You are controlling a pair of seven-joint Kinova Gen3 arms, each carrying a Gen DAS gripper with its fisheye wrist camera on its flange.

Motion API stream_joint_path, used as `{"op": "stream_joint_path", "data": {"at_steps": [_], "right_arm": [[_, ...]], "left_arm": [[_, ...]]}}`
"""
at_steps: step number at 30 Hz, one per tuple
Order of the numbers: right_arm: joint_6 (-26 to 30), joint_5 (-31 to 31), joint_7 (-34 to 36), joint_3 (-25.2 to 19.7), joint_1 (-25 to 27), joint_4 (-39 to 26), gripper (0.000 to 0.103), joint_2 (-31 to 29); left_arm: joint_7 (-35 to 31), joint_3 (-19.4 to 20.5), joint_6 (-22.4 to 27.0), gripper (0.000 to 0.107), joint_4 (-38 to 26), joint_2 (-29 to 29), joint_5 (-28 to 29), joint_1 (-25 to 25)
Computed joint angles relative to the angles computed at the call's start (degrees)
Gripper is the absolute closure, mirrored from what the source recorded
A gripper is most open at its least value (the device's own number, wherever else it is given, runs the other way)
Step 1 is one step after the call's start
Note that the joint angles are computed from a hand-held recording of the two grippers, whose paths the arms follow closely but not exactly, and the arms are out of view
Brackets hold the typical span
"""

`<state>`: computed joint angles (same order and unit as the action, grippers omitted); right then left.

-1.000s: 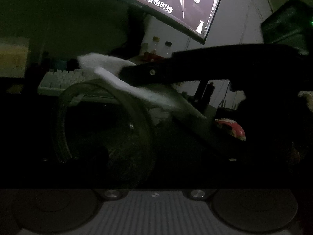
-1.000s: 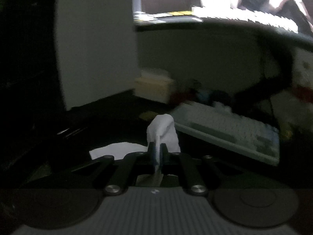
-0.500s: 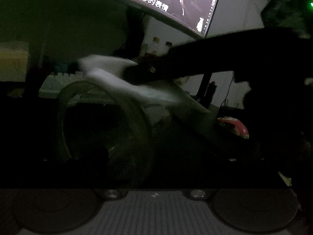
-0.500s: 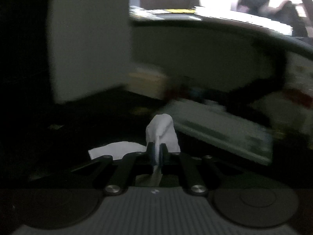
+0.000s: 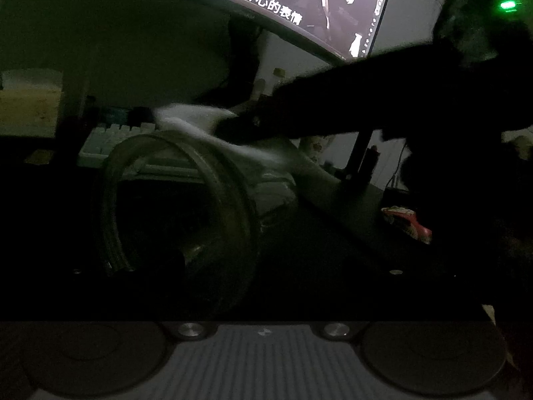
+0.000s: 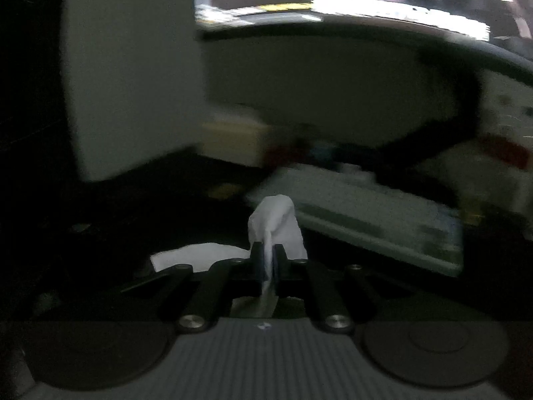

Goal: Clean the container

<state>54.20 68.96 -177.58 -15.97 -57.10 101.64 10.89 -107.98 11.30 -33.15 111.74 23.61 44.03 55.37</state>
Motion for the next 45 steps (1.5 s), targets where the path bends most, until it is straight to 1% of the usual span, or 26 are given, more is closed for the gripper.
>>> {"op": "stream_joint_path", "data": {"at_steps": [2,4,5,8,10,12,13,15,18,20,21,22,23,24,25,27,28,30,32,34,36,38,39,40,43,45], "right_arm": [[1.86,0.18,-0.31,4.22,-3.86,-0.41,0.094,1.15],[0.00,1.96,-2.04,4.20,-4.48,1.10,0.094,0.46],[-2.33,3.29,-2.78,2.60,-3.49,2.37,0.094,-0.62],[-9.32,8.00,-6.43,-5.21,3.01,6.47,0.094,-3.58],[-11.18,8.29,-6.51,-7.33,5.32,7.56,0.094,-4.76],[-9.32,6.54,-5.78,-5.21,3.99,7.19,0.094,-4.79],[-6.99,5.63,-5.43,-2.72,2.05,6.55,0.094,-4.16],[-3.26,4.76,-6.40,-0.77,1.01,5.60,0.094,-2.87],[-2.90,7.18,-10.32,-1.81,2.49,7.10,0.095,-2.78],[-5.01,10.92,-13.31,-1.42,1.69,9.60,0.095,-3.66],[-7.34,13.25,-14.36,-2.68,2.65,11.07,0.095,-4.54],[-9.54,15.29,-14.92,-4.23,3.67,12.28,0.095,-5.42],[-10.82,16.40,-14.82,-4.72,3.97,12.87,0.095,-5.88],[-11.16,16.58,-14.12,-4.38,3.20,13.02,0.095,-6.14],[-11.00,16.53,-13.25,-4.99,3.11,13.00,0.095,-6.28],[-10.22,16.19,-12.37,-5.35,3.24,13.10,0.095,-6.32],[-10.80,15.31,-12.54,-5.18,3.78,13.23,0.095,-6.81],[-13.01,12.99,-12.59,-4.83,5.17,13.55,0.095,-8.21],[-17.50,9.79,-10.94,-4.41,7.13,13.99,0.095,-10.32],[-19.92,9.13,-9.71,-4.71,8.50,14.68,0.094,-11.40],[-21.15,10.68,-10.85,-5.11,9.48,15.44,0.094,-11.65],[-22.37,11.00,-11.61,-5.19,10.39,15.40,0.093,-11.60],[-22.58,10.98,-11.76,-5.28,10.65,15.19,0.093,-11.43],[-22.46,11.55,-12.17,-5.42,10.77,15.08,0.093,-11.16],[-20.47,14.98,-14.86,-5.94,10.07,15.18,0.093,-9.83],[-20.09,15.68,-15.17,-5.74,9.76,14.89,0.093,-9.25]], "left_arm": [[0.56,0.18,0.05,0.005,0.03,-0.03,-0.40,-0.27],[0.49,0.09,0.21,0.005,-0.12,0.01,-0.38,-0.24],[0.45,0.05,0.29,0.005,-0.21,0.04,-0.36,-0.22],[0.46,-0.05,0.41,0.005,-0.30,0.23,-0.84,-0.31],[0.25,0.58,0.18,0.005,-0.21,0.28,-0.92,-0.73],[-2.76,1.06,-0.61,0.005,-0.54,0.57,1.42,-0.39],[-5.09,-0.21,-0.79,0.005,-1.05,0.77,3.52,1.23],[-9.75,-2.57,-1.35,0.005,-2.09,1.25,7.67,4.31],[-16.06,-2.21,-3.33,0.005,-3.79,2.45,12.50,5.54],[-16.64,-0.53,-4.57,0.005,-3.90,2.88,12.58,4.45],[-15.92,0.48,-5.57,0.010,-3.73,3.11,12.09,3.72],[-15.86,0.43,-6.33,0.031,-3.81,3.31,12.52,4.01],[-16.20,0.36,-6.92,0.047,-3.97,3.50,13.39,4.40],[-15.79,0.67,-6.76,0.073,-4.13,3.63,13.34,3.73],[-14.45,2.04,-5.65,0.084,-3.75,3.15,12.35,2.09],[-10.91,4.72,-5.23,0.086,-2.82,2.40,10.65,-0.48],[-10.42,4.48,-4.77,0.087,-2.83,2.01,11.20,-0.24],[-12.11,1.55,-1.19,0.089,-3.94,0.66,15.02,1.90],[-14.71,1.49,2.07,0.093,-4.85,-0.77,18.84,1.66],[-15.74,3.26,5.00,0.093,-4.71,-2.56,19.60,-0.18],[-19.12,2.37,4.86,0.091,-5.06,-3.04,22.27,1.28],[-23.48,2.39,3.49,0.069,-5.67,-2.35,24.40,2.00],[-25.73,2.19,2.63,0.049,-6.25,-1.67,26.59,2.67],[-27.05,3.05,1.26,0.044,-6.59,-0.91,27.85,2.37],[-27.57,4.10,-1.98,0.039,-6.22,0.57,26.21,2.46],[-27.78,4.03,-4.29,0.039,-5.72,1.02,25.36,2.98]]}}
